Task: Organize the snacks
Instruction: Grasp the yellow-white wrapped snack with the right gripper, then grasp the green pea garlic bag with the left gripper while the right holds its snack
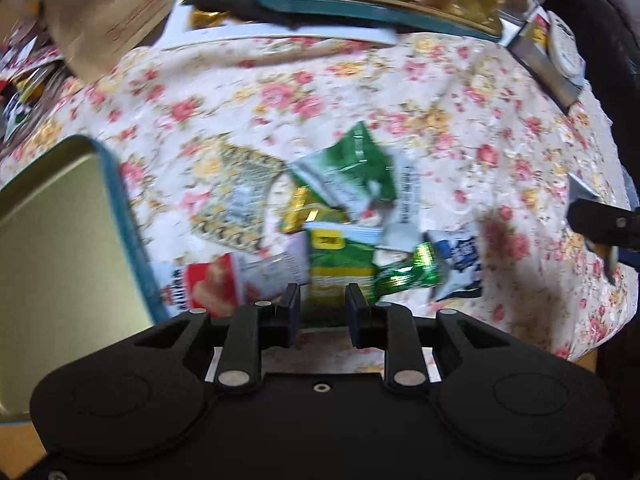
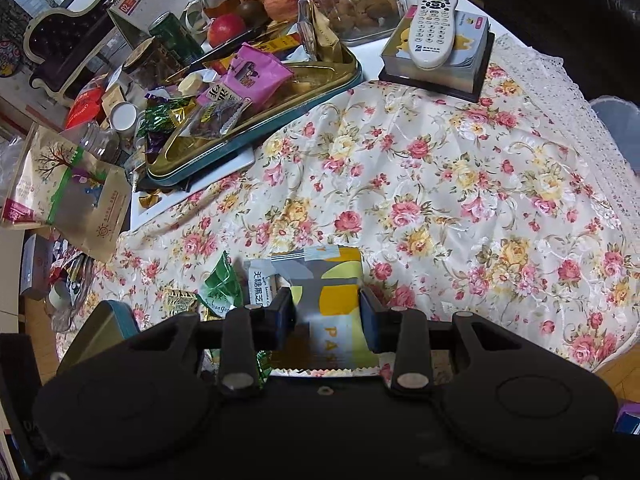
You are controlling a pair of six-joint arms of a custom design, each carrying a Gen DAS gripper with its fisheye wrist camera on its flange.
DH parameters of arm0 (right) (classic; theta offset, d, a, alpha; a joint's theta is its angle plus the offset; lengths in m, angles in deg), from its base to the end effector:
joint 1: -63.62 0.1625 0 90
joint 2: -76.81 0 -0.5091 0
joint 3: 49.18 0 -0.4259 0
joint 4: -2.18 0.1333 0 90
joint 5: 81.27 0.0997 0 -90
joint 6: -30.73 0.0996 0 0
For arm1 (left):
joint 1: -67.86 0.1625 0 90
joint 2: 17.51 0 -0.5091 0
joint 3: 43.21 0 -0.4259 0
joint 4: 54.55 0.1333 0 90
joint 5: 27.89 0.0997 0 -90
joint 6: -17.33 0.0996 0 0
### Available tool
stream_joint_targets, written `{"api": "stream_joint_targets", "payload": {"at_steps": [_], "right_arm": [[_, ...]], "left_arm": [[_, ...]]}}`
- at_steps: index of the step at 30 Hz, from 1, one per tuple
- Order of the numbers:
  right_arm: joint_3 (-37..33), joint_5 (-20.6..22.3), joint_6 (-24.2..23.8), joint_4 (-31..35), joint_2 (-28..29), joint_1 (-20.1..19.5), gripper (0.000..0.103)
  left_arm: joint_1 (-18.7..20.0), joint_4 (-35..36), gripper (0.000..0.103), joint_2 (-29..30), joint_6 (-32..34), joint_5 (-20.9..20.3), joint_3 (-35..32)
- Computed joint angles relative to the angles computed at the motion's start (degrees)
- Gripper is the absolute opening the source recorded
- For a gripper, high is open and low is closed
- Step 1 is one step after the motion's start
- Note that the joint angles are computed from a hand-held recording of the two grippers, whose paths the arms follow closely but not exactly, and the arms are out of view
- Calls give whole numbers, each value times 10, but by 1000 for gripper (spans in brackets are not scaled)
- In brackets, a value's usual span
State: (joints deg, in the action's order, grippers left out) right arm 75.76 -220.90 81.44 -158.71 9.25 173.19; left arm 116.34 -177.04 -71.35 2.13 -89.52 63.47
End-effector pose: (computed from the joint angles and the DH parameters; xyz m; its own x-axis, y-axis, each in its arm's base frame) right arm 0.2336 -0.4857 0.2349 -0.6763 0.6779 0.2883 0.3122 0.6183 -0.7213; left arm -0.2762 -0.5844 0.1173 -0.6930 0.4982 -0.5211 0.4558 0.8628 0.2188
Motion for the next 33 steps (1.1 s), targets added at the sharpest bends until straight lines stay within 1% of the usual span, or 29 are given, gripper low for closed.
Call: {"api": "stream_joint_targets", "payload": {"at_steps": [6, 11, 15, 27, 29, 33], "right_arm": [[2, 9, -11, -7, 0, 5, 38], [6, 8, -12, -10, -5, 8, 38], [10, 9, -15, -17, -9, 8, 38], [15, 13, -21, -27, -13, 11, 38], [16, 13, -21, -26, -13, 11, 38], [16, 14, -19, -23, -14, 11, 38]], "left_arm": [[-8, -4, 34, 20, -4, 18, 2], [-12, -3, 34, 32, -22, 38, 1], [-17, -13, 34, 37, -24, 49, 5], [-37, -35, 35, 53, -9, 88, 19], [-37, -42, 37, 54, 0, 90, 21], [-34, -44, 45, 57, 9, 83, 20]]}}
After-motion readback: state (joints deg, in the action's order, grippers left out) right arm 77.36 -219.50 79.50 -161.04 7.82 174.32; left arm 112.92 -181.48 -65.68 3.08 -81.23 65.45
